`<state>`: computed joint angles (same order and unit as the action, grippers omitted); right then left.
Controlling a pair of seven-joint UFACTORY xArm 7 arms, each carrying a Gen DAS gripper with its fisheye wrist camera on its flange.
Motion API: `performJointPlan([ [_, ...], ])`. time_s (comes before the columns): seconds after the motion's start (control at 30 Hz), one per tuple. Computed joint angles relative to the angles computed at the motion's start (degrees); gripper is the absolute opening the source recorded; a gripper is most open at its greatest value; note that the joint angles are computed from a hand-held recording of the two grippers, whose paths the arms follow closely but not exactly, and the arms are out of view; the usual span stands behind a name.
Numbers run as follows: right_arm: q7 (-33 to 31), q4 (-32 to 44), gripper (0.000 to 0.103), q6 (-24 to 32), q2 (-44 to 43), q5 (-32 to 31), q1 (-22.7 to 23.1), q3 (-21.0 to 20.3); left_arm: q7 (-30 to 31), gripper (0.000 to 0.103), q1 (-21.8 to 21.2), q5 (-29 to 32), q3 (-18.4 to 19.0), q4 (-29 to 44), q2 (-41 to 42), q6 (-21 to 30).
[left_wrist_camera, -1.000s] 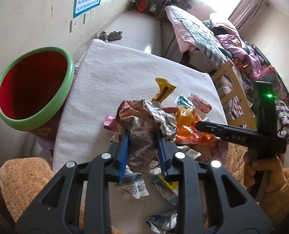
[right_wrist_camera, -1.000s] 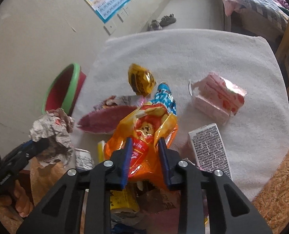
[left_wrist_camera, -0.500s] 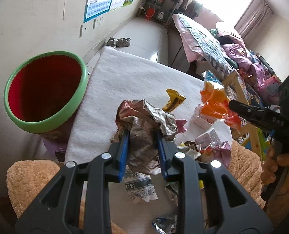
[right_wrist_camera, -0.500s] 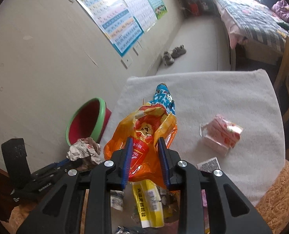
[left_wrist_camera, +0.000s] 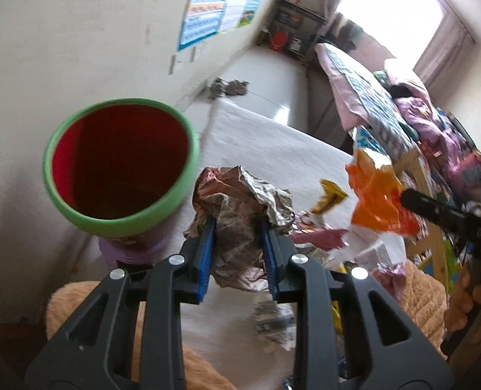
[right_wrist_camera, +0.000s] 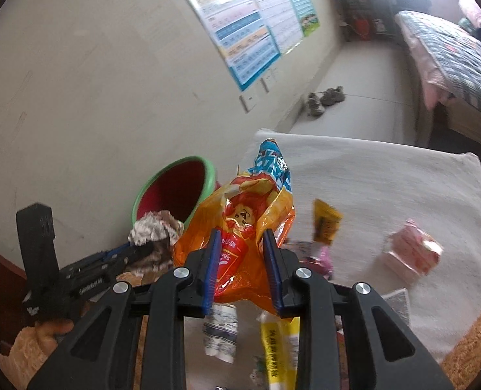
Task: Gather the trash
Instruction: 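Carry the foil paper into the bin with the left tool while the right tool drops the orange bag there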
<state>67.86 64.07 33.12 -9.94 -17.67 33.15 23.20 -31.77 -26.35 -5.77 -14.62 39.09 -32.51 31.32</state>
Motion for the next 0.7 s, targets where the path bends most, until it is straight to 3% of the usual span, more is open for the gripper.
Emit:
performJointPlan([
  [0.47,-6.53,13.48,0.026,-0.42,15.82,-2.27,5.35,-4.53,-3.37,0.026,7.89,4.79,1.32,-3.02,-1.93,1.60],
  [0.7,-12.23,24.05,0.026,0.18,25.61,1.05,8.98,-7.34,-5.48,0.026,11.32,7.76,1.34,-3.35,-0.97,2.06],
])
